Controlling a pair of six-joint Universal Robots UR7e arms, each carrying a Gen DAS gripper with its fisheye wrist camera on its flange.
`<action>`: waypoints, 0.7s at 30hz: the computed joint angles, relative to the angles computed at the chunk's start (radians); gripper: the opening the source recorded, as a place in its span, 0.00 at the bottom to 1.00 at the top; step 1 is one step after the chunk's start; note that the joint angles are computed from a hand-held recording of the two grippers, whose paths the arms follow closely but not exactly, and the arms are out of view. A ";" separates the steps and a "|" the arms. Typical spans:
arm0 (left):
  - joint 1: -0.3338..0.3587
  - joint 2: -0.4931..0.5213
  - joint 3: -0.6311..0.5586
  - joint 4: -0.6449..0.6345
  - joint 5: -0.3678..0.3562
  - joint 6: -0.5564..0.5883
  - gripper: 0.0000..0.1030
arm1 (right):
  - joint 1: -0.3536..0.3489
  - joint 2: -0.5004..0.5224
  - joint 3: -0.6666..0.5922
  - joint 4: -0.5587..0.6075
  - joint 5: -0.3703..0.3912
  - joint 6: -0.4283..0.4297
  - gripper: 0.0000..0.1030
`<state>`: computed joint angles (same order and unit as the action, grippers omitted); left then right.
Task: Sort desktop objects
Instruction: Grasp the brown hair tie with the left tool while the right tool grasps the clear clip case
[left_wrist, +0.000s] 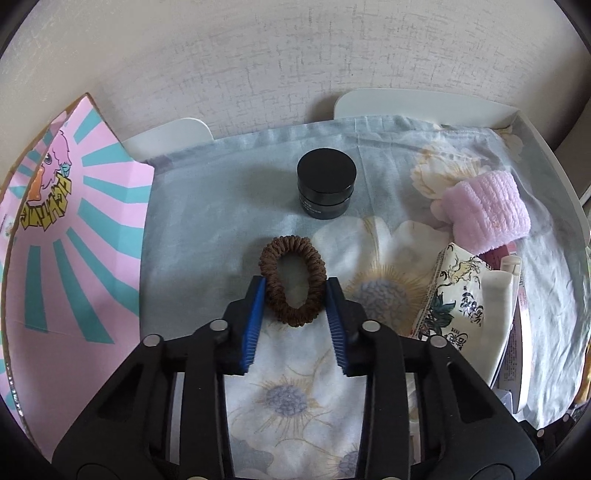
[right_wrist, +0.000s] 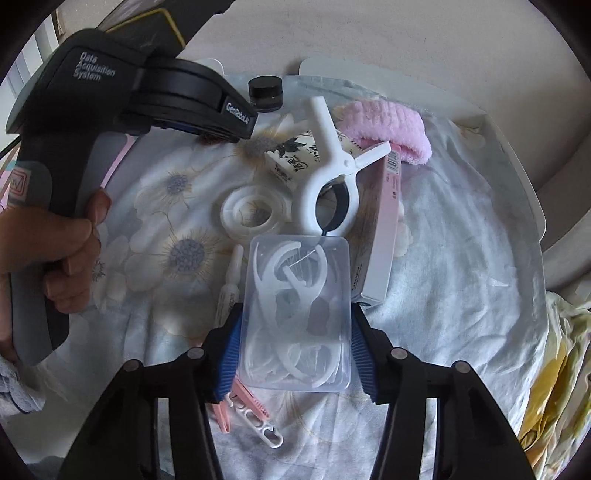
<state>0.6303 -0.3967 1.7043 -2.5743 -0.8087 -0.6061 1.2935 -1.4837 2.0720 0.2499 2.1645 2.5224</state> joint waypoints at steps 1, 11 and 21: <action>0.000 -0.005 0.005 0.001 0.000 -0.007 0.18 | -0.007 -0.006 0.001 0.007 -0.010 0.007 0.48; -0.008 -0.095 0.083 -0.011 -0.025 -0.038 0.15 | -0.005 -0.057 0.001 0.034 -0.061 0.005 0.48; -0.050 -0.150 0.083 -0.001 -0.047 -0.032 0.15 | 0.067 -0.103 0.012 0.046 -0.059 0.032 0.48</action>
